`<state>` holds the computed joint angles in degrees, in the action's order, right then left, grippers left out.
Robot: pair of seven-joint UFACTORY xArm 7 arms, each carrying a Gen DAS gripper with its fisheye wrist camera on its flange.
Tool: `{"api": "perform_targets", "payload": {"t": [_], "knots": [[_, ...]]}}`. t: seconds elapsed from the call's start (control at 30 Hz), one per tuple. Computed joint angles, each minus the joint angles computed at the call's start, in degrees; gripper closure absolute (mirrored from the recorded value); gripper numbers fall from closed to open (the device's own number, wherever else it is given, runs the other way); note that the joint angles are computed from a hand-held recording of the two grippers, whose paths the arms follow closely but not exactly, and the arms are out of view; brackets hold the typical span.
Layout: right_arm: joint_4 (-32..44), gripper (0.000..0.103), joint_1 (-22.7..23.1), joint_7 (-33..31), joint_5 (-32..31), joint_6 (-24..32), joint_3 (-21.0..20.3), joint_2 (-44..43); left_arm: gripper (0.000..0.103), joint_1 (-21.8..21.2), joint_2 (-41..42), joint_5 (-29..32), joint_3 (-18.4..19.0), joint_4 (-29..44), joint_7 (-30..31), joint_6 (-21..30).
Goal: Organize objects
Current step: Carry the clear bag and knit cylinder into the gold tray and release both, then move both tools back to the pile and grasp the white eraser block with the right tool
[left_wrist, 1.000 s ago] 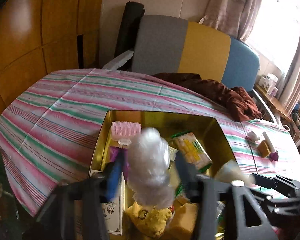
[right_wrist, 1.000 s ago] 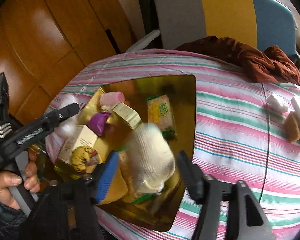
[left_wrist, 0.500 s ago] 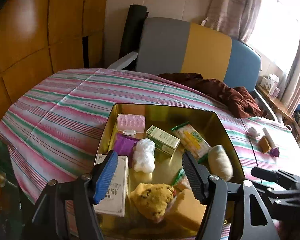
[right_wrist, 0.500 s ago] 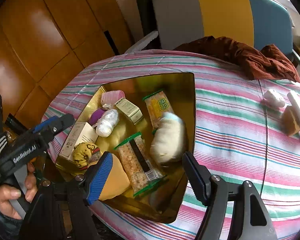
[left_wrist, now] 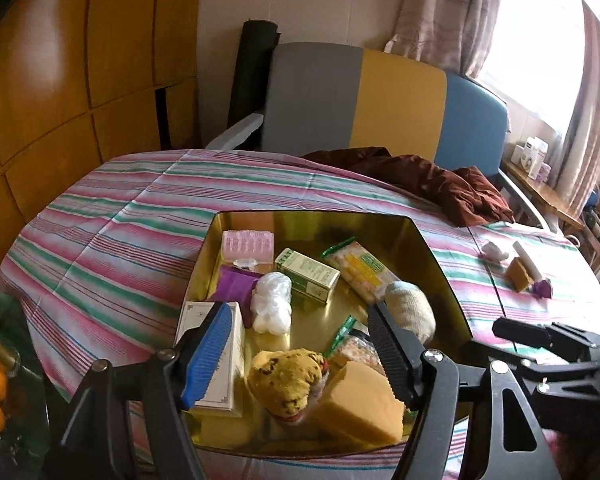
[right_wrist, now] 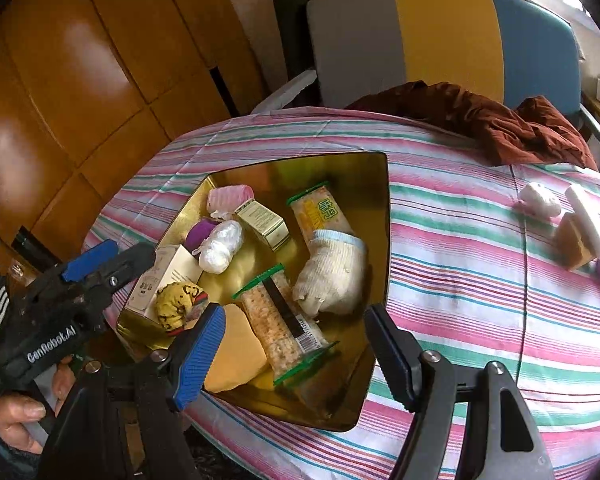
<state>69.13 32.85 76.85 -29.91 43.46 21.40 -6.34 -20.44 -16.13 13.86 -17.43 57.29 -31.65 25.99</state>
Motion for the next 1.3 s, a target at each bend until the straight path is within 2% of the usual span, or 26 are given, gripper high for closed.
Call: {"api": "perform_targets", "payload": {"t": [0.27,0.43,0.77,1.07,1.3], "knots": [[-1.3,0.03,-0.6,1.3,0.1,1.1,0.5,-2.1,0.03,-0.2,-0.6,2.0,-1.3,0.1,0.2,-0.3],[-3.1,0.03,-1.6,2.2,0.5,2.5,0.8,-4.6,0.03,-1.6,-0.1,1.0,-1.1,0.6,2.1,-0.3],[-11.4,0.03,-5.7,3.7,7.2,6.5,1.1,-14.4,0.03,-4.5,2.7,0.3,-1.8,3.3,5.4,0.3],[-19.8,0.03,-10.3,-1.0,14.9,12.9,-0.6,-27.0,0.03,-8.3,7.0,-1.1,-1.9,7.1,9.4,1.1],[-22.3,0.03,-16.1,-7.8,15.9,18.3,-2.4,-33.3,0.03,-10.7,9.9,-1.8,-1.8,10.0,11.2,1.5]]}}
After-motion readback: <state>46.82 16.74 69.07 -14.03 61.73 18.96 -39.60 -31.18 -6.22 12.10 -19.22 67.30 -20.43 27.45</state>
